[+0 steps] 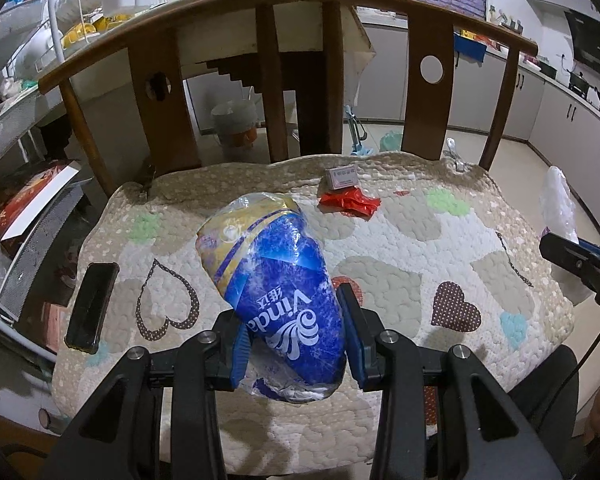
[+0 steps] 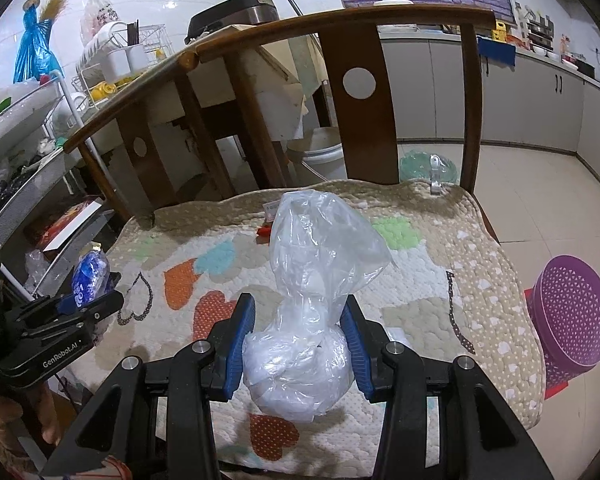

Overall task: Collect trash
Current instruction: 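Lift the Vinda wrapper and plastic bag off the mat with both grippers, then carry the Vinda wrapper and plastic bag toward the purple wastebasket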

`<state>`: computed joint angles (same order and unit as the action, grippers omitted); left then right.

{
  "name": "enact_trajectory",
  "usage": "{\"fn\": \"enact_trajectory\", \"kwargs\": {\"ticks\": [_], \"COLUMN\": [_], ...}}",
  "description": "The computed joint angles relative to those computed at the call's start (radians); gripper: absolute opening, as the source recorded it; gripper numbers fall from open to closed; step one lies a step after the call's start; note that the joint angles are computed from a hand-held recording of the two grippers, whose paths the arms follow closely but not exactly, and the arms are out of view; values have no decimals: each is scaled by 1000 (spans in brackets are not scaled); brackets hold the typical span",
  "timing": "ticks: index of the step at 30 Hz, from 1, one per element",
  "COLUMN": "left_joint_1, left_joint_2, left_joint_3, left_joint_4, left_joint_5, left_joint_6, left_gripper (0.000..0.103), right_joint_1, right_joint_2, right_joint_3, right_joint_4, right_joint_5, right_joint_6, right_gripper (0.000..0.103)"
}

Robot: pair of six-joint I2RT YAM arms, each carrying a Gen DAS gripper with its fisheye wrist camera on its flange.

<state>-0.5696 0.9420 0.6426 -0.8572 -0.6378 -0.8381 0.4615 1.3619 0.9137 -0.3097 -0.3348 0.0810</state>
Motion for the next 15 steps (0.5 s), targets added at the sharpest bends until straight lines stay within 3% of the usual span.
{"fn": "enact_trajectory", "kwargs": {"ticks": [15], "left_joint_1": [28], "left_joint_2": [220], "left_joint_3": [22], "left_joint_4": [160], "left_joint_5": [69], "left_joint_6": [87], "left_gripper": [38], "right_joint_1": [-126], "right_joint_2": [95], "right_joint_3": [-14], "right_joint_4": [42], "right_joint_5": [-73], "right_joint_6": [3], "right_gripper": [48]}}
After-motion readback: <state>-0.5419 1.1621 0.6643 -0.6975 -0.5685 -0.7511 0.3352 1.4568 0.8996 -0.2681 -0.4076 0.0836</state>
